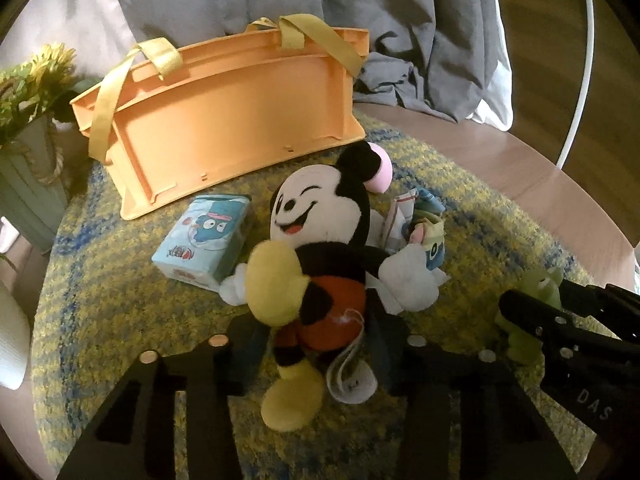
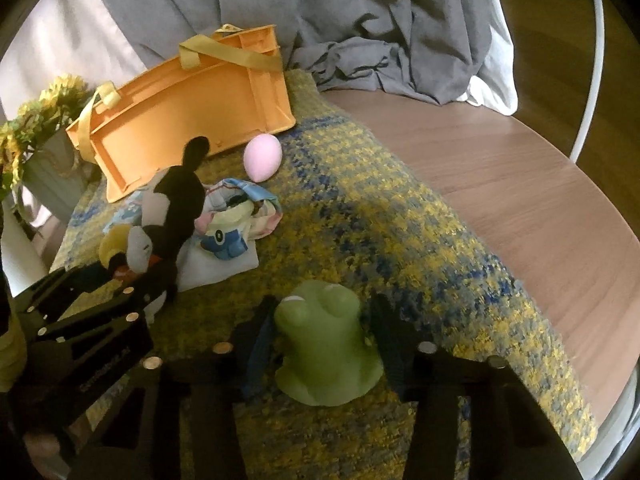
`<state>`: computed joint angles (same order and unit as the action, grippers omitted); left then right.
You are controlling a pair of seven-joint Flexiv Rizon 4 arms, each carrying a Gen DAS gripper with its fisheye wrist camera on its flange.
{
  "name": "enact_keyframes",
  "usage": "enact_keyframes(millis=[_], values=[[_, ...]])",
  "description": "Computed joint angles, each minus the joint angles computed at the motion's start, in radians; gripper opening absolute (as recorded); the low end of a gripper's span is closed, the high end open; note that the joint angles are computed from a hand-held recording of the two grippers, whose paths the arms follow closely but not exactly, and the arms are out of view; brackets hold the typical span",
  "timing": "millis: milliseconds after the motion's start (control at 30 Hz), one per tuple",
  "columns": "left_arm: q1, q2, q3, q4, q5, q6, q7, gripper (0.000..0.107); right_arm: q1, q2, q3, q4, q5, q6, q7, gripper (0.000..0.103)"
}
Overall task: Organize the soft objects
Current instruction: 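Close left gripper on Mickey plush while right gripper closes on green frog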
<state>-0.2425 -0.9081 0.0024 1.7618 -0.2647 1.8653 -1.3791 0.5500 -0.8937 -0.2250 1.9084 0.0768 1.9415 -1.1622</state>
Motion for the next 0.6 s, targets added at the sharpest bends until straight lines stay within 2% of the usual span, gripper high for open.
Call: enact_keyframes(millis=[167,267,600], values=[[-0.038,0.020,0.040,0.029,-0.017,0.029,-0.007,0.040,-0.021,0.013,0.021,0.008,-0.011,0.006,-0.006,0.044],[-0.023,0.037,0.019,0.053,-0.013,0.045,-0.011,0.040,-0.038,0.027,0.039,0.016,-0.022,0.015,-0.016,0.043],[-0.048,0.090,0.035,0.108,-0.051,0.087,-0.025,0.040,-0.081,0.067,0.085,0.030,-0.054,0.053,-0.069,0.041]])
